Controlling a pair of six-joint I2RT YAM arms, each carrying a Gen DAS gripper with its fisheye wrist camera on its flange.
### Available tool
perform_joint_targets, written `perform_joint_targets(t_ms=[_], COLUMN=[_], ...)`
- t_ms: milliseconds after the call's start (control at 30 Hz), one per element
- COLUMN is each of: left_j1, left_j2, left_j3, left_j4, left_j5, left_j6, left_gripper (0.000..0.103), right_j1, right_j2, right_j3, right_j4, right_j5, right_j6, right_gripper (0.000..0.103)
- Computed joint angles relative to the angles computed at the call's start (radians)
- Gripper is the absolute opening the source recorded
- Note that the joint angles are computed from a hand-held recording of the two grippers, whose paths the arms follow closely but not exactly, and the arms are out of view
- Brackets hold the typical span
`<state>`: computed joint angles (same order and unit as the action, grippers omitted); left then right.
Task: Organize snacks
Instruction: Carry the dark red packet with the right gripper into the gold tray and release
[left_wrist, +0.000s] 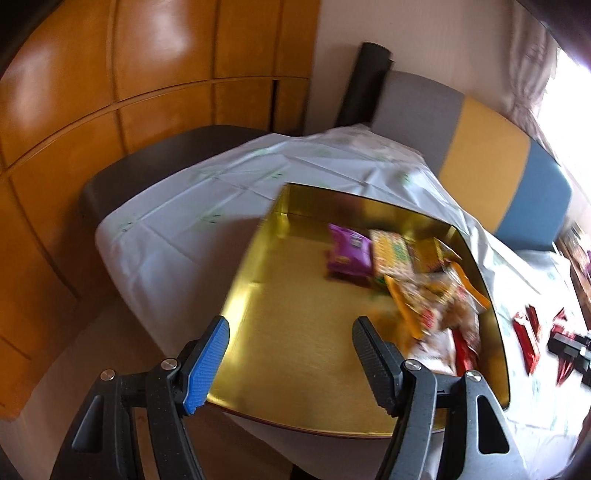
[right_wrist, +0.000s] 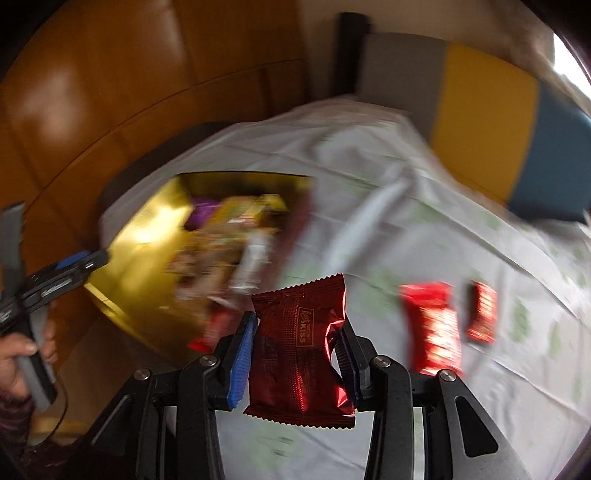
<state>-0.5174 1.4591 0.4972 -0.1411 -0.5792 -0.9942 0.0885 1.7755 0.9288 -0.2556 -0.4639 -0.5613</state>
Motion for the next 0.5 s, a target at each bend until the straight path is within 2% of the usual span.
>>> perform_joint_targets(t_ms=[133,267,400,433,500], left_j1=[0.045,0.084,0.105,0.109,0.108], left_j2=[-0.04,-0.05,-0.048,-0.049,-0.049], left_j3=[-0.051,-0.089,-0.108,-0.113,-0.12], left_j4=[0.016,0.066,0.104,0.111,0.121], left_j5=[0.021,0.058,0.076,0.083,0.088], left_j6=[-0.004,0.017,0.026,0.027,0.026], left_gripper=[0.07,0.07,0.07,0.07,0.07], right_j1=[0.17,0.319,0.401,0.409,0.416], right_j2=[0.035,0.146,0.264,0.299,0.338], right_j3=[0.005,0.097,0.21,0.245,0.275], right_j4=[0.032,0.039,0.056,0.053,0.076], right_j5=[0.018,0.052,0.074,0.069,0.09], right_j6=[0.072,0.176,0.287,0.311,0.354], right_gripper=[0.042,0.042,0.045,0.047,0.064])
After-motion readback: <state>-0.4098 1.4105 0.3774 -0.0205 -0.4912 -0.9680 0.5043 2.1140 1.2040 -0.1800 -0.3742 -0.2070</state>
